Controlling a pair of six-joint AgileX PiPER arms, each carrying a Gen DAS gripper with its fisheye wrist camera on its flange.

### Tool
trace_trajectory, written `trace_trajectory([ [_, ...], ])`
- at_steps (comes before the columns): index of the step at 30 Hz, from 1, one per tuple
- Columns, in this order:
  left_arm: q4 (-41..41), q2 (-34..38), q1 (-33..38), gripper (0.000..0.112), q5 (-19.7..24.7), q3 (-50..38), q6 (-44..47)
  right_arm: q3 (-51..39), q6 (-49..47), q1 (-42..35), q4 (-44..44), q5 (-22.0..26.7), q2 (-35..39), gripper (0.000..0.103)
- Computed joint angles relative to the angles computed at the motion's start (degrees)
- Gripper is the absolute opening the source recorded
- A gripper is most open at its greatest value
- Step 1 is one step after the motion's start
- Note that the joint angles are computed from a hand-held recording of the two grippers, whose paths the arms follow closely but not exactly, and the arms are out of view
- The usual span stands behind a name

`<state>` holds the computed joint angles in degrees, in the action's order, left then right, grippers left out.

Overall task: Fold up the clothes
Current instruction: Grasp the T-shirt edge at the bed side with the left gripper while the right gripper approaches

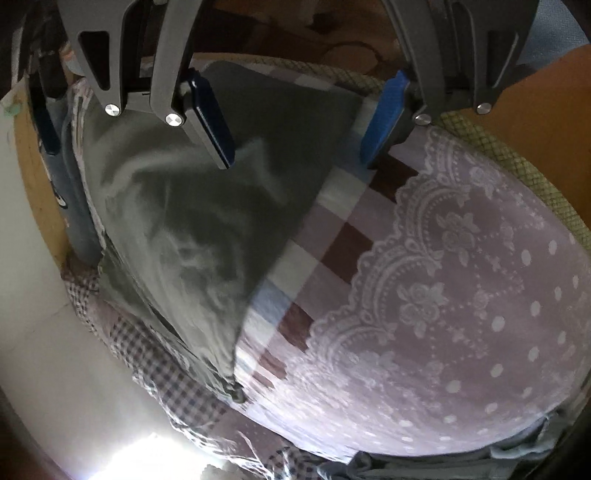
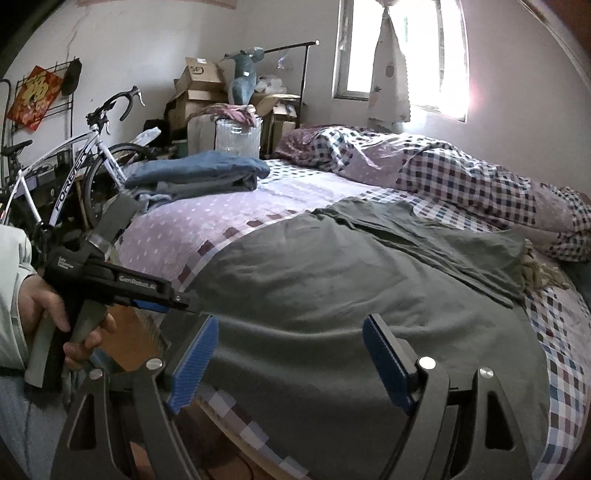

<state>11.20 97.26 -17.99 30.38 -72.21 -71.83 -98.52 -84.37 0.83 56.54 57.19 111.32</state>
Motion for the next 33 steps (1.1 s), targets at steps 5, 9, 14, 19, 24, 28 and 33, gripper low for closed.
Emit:
trace_trajectory([
  [5, -9.6, -1.2, 1.2, 0.075, -4.2, 2.5, 6.9, 0.9, -1.3, 0.9, -1.0, -0.1, 0.1, 0.084],
  [9, -15.1, -2.6, 2.3, 0.074, -6.6, 4.6, 10.3, 2.6, -4.2, 1.7, -1.4, 0.0, -0.4, 0.084],
  [14, -20.8, -5.8, 3.7, 0.052, -11.7, 8.9, 13.0, 7.5, -10.9, 3.7, -1.9, -1.9, -2.2, 0.084],
  [19, -24.4, -5.7, 4.7, 0.035, -10.4, 8.8, 16.3, 14.4, -19.8, 6.6, -1.5, -5.1, -4.5, 0.084],
  [24, -23.4, -4.8, 4.8, 0.029, -6.4, 7.8, 15.4, 19.3, -25.6, 8.8, -1.0, -7.6, -5.8, 0.084],
  [28, -19.4, -4.5, 4.2, 0.029, -2.6, 7.1, 11.3, 20.9, -27.4, 9.8, -1.1, -8.8, -5.8, 0.084],
  [33, -18.6, -3.3, 3.7, 0.028, -0.4, 5.7, 11.5, 20.4, -26.9, 10.3, -1.6, -9.3, -5.0, 0.084],
])
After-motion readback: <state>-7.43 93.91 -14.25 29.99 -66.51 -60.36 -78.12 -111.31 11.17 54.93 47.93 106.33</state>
